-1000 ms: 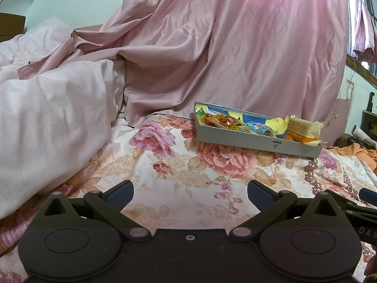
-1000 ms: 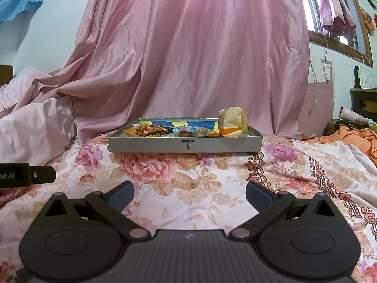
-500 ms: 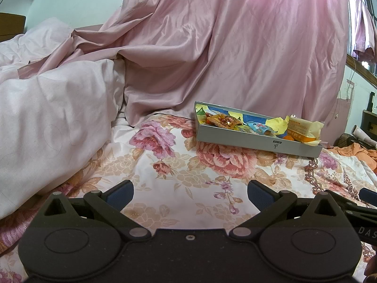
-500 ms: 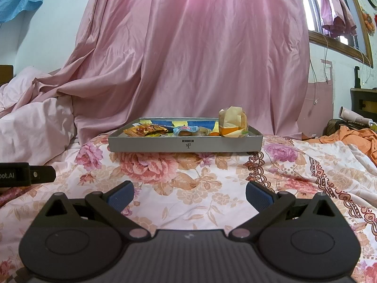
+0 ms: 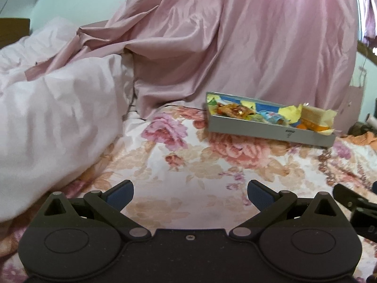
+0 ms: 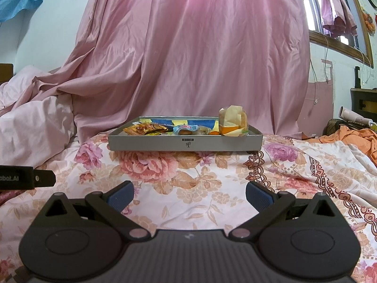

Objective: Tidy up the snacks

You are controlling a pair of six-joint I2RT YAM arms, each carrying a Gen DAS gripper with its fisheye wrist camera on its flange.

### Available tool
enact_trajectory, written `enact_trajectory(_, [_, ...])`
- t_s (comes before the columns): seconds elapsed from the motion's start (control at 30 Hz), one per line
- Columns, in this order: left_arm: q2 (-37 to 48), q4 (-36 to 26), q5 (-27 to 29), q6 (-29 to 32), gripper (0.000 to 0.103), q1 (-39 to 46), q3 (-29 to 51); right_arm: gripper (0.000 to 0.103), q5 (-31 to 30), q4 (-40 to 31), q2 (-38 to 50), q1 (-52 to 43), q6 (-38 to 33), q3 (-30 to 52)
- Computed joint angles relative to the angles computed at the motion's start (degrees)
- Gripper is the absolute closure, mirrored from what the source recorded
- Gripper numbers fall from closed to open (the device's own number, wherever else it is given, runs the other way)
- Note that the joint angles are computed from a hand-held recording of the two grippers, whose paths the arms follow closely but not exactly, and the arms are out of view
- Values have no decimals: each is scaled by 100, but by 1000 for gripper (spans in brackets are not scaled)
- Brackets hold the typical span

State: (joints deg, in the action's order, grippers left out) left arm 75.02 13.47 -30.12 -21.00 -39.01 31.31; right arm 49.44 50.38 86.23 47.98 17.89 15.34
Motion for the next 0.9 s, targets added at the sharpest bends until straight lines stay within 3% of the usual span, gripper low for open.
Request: enact_trajectory(0.9, [14,-176,-16,-22,1,16,76,0,-5,97,59,9,-30,-12])
